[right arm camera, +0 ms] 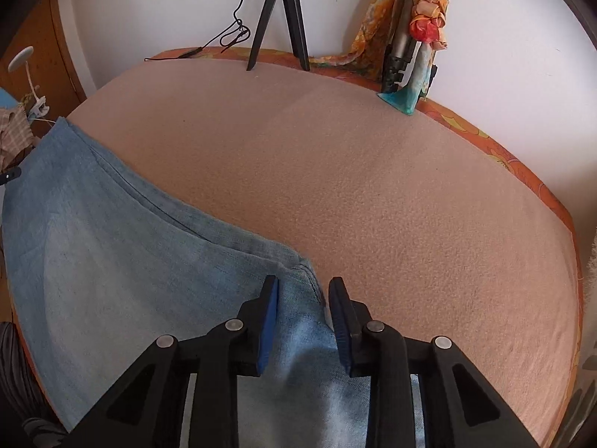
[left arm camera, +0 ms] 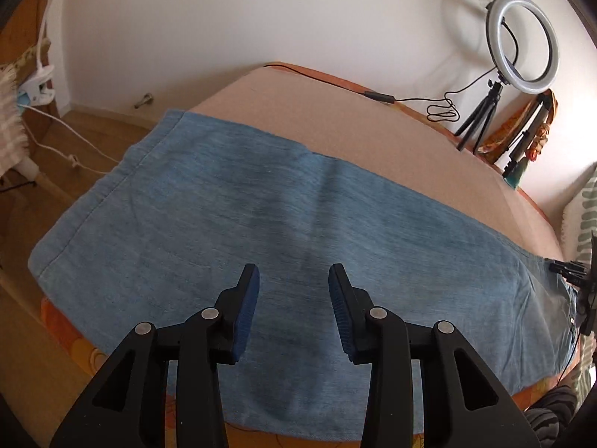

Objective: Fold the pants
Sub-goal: 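Move the right tool to the folded leg edge and close on it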

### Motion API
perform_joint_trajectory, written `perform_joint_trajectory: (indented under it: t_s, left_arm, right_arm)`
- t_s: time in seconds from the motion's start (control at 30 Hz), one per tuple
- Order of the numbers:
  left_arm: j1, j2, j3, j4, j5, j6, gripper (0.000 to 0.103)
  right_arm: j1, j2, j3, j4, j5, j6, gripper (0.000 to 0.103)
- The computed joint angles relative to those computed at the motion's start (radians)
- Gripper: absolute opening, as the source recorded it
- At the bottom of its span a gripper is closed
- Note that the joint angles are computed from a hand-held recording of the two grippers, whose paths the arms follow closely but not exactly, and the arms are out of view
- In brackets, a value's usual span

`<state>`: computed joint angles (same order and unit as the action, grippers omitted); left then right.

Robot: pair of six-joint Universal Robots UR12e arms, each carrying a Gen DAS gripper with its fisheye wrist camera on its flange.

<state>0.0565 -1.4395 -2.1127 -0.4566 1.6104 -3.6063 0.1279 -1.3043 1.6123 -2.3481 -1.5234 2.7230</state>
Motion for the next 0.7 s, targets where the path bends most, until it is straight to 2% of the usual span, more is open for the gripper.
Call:
perform_joint_trajectory:
  t_s: [0.1,0.17,0.27,0.37,0.47,0.53,0.63,0.7]
  left_arm:
    - [0.018,-0.004,-0.019,0.019,-0.024,-0.036,0.037]
    - [0.015,-0.008,-0.027,0.055,-0.016,-0.028,0.037]
    - [0.014,-0.011,-0.028,0.061,-0.005,-0.01,0.037]
    - [0.016,-0.015,-0.028,0.072,-0.003,-0.015,0.037]
    - [0.017,-0.016,-0.027,0.073,-0.002,-0.019,0.037]
    - [0.023,-0.015,-0.026,0.069,-0.01,-0.028,0.037]
    - [0.029,-0.01,-0.022,0.055,-0.003,-0.045,0.037]
    - [0.034,0.002,-0.03,0.071,0.011,-0.062,0.037]
  right_arm:
    - [0.007,-0.006,0.006,-0.015,-0.02,-0.013,0.004]
    - [0.017,-0.012,0.004,-0.031,-0.05,-0.04,0.003]
    - [0.012,-0.004,-0.028,-0.045,-0.061,-0.058,0.002]
    - [0.008,0.032,-0.077,0.0,-0.06,-0.026,0.001]
    - [0.032,0.065,-0.079,-0.008,-0.14,-0.051,0.001]
    - [0.038,0.073,-0.071,-0.027,-0.158,-0.044,0.002]
    - [0.026,0.068,-0.092,0.022,-0.113,0.0,0.004]
    - [0.029,0.058,-0.092,0.001,-0.139,0.023,0.021]
